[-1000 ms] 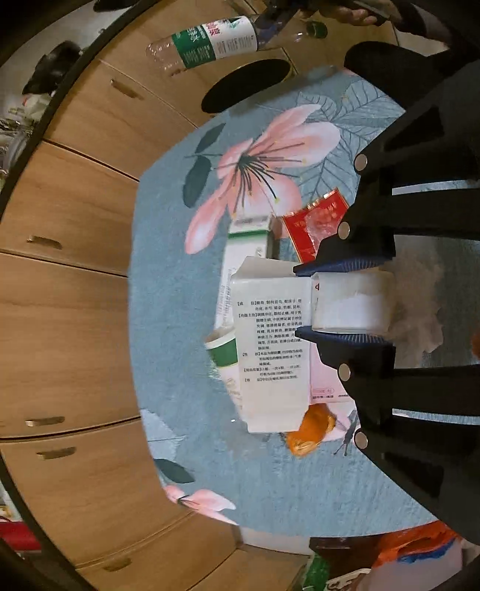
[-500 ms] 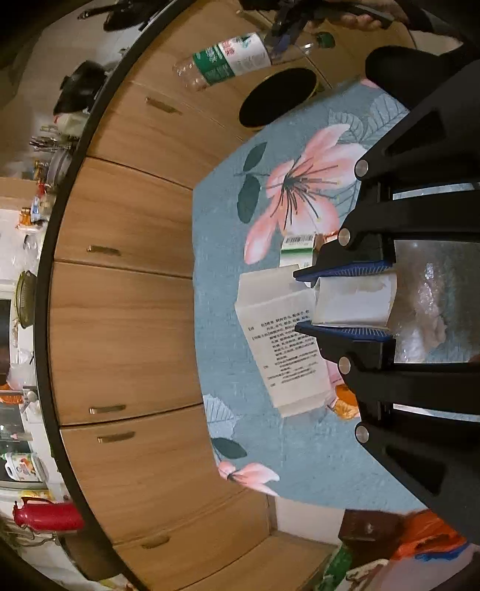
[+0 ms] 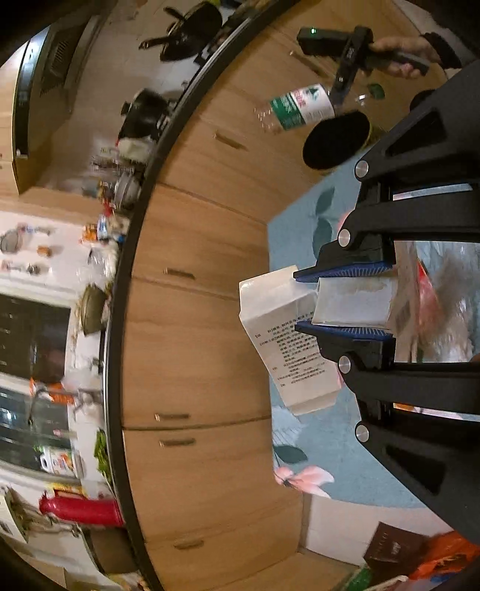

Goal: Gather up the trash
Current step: 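Grasp the white paper carton with the left gripper while the right gripper carries the bottle toward the bin, then release the bottle into the black bin with the right gripper while the left gripper drops the carton in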

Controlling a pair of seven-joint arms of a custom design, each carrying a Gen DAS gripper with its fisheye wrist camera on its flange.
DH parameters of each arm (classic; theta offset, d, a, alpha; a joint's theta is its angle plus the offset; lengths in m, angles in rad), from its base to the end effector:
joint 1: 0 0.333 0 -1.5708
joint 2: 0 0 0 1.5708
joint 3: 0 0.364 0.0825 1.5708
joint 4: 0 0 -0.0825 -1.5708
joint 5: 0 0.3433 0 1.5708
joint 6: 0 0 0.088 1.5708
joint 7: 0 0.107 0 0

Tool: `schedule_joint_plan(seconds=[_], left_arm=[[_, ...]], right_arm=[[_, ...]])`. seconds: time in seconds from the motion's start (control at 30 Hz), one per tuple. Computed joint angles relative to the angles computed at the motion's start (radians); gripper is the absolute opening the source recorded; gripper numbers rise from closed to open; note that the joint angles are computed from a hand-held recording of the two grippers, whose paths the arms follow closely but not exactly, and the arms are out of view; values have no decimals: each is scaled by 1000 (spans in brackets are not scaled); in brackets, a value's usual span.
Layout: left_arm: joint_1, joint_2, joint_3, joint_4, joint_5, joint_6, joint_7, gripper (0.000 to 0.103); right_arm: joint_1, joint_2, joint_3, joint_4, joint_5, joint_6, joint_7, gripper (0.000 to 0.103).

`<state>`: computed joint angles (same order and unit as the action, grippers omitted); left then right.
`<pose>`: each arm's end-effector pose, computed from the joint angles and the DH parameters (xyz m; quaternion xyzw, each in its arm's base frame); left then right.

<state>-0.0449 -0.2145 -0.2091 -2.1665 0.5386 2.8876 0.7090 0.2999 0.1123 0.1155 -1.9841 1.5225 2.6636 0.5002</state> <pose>0.4632 -0.1633 0.6509 -0.6641 0.5813 -0.3727 0.2868 0.5424 0.2046 0.5179 -0.6699 0.5295 0.0332 0.5194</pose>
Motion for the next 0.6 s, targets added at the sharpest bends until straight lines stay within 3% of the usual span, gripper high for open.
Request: schedule_joint_plan(seconds=[0.27,0.47,0.57,0.6], left_arm=[[-77,155,-14,162,-15,10,105,20],[-154,308,-28,333,-149,14,282,20],[-183,431,-66,485,-232,-14,402,20],[-201,485,-75,558,-247,-37,433,20]], right_arm=[[-6,-41,-19,-42,2,104,7,64],[-21,9,-39,-68,-282,274,279,64],[-48,67,-23,-36,-297,323,302,64],[-64,92,-4,-11,-248,350,261,64]])
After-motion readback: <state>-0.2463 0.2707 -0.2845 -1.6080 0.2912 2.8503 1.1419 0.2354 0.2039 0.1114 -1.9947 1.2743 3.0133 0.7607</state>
